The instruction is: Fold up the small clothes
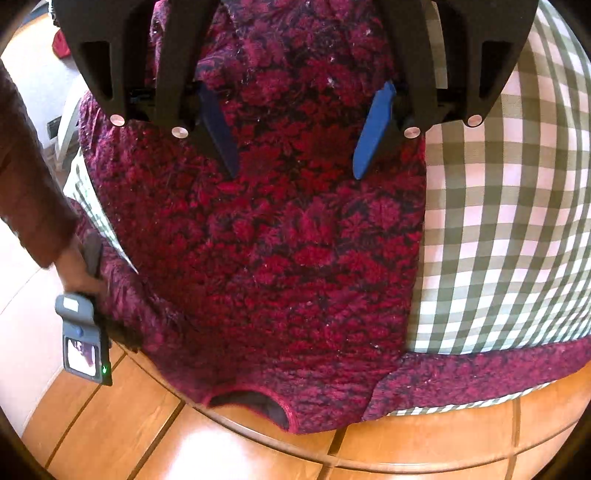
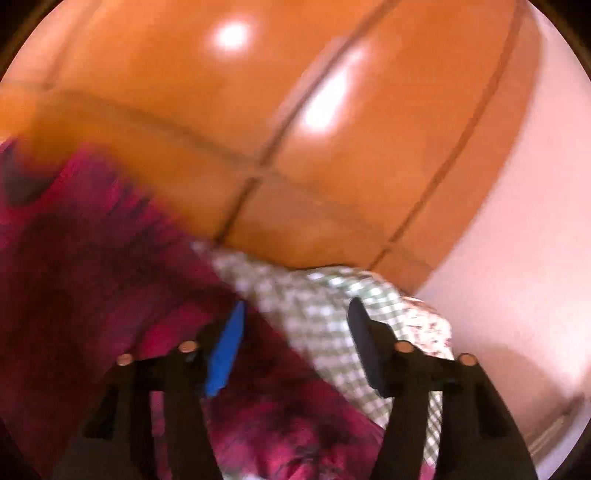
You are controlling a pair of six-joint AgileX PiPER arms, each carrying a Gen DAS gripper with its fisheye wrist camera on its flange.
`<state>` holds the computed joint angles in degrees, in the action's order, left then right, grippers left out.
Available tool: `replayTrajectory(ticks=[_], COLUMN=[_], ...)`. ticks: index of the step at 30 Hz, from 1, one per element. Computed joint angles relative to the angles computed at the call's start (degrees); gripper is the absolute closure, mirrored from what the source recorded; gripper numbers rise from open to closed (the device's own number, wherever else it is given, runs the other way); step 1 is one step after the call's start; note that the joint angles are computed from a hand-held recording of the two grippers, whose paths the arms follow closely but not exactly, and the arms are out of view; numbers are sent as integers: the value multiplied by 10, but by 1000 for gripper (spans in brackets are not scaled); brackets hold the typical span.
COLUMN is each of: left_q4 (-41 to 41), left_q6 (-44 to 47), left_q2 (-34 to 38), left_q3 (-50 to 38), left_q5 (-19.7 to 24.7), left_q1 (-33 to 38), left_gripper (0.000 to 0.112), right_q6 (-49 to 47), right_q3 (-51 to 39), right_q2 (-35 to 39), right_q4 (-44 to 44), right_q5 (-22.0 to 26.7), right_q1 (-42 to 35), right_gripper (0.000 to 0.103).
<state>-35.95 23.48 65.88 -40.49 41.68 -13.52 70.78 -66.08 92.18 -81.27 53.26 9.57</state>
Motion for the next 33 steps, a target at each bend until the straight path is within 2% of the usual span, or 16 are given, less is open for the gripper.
replayTrajectory(ticks=[3,7,8,9,10,14,17,21,27,30,33], left_q4=[-41,-78,-92,-100,-98,-96,-97,-76,5,45,31], left_q6=[43,84,98,105,98,80,50,5,-108,-189,-238], left_q2=[1,7,17,29,49,129,213,297,417,477,535], left_q3=[-4,-22,-29,-39,-56,-115,-188,-286,-451,-531,-605], left_q5=[25,50,58,65,64,34,30,13,7,15,45], left_q1=[42,137,171,204,244,347,405,434,425,424,434], left_gripper=[49,49,49,48,41,39,39,39,39,42,45], right_q6=[-12,-36,-51,-52,-61,-112,-100,-124,-93,-75,-70], right_q3=[-19,66,92,108,125,142,149,128,147,148,146], right_q2=[-16,-94,-111,-119,-125,-115,-97,-61,-64,-60,-57], right_q4=[51,138,169,189,211,328,350,381,376,361,356], right_q5=[-27,-104,-127,-127,-138,-174,-169,-173,-163,-155,-149], right_q1=[-25,-2,7,31,43,72,100,90,105,114,117], right_gripper=[28,17,16,16,16,15,14,8,2,2,2])
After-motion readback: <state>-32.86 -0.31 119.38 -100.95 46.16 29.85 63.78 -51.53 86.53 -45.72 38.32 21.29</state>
